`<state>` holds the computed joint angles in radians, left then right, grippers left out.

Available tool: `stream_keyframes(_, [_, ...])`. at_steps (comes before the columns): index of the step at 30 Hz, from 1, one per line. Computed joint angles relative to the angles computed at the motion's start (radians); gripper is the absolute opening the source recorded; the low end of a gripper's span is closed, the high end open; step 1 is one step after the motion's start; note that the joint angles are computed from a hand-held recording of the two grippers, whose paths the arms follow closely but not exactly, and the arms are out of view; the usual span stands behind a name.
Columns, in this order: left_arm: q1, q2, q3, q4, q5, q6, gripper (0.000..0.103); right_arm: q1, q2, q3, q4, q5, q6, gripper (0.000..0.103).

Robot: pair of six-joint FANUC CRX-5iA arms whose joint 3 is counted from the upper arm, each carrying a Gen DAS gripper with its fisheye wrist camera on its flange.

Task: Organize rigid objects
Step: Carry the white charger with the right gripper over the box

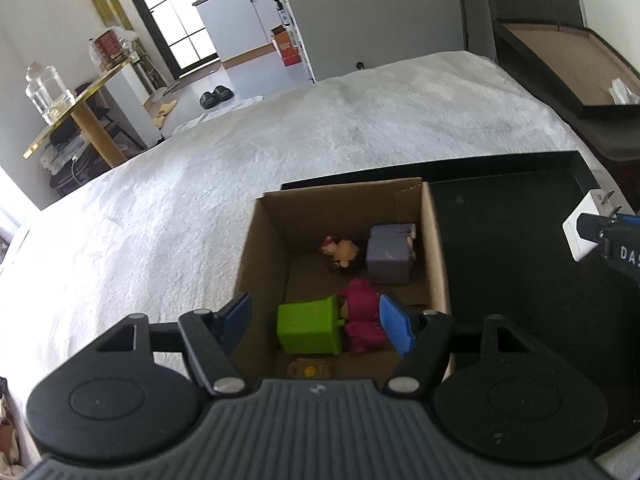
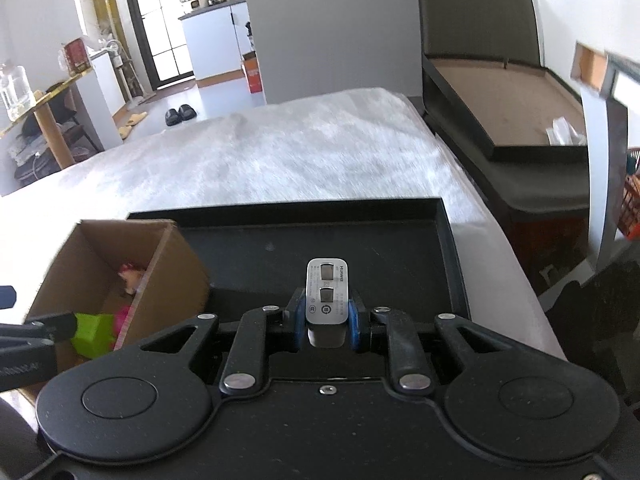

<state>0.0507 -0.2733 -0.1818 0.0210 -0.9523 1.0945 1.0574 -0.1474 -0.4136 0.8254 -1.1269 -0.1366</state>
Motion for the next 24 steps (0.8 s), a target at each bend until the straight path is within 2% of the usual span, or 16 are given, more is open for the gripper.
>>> stream_keyframes(24, [0.227, 0.025, -0.032, 0.207, -0.02, -0.135, 0.069, 0.034, 0.188, 0.254, -0.021, 0.002, 0.174, 0.02])
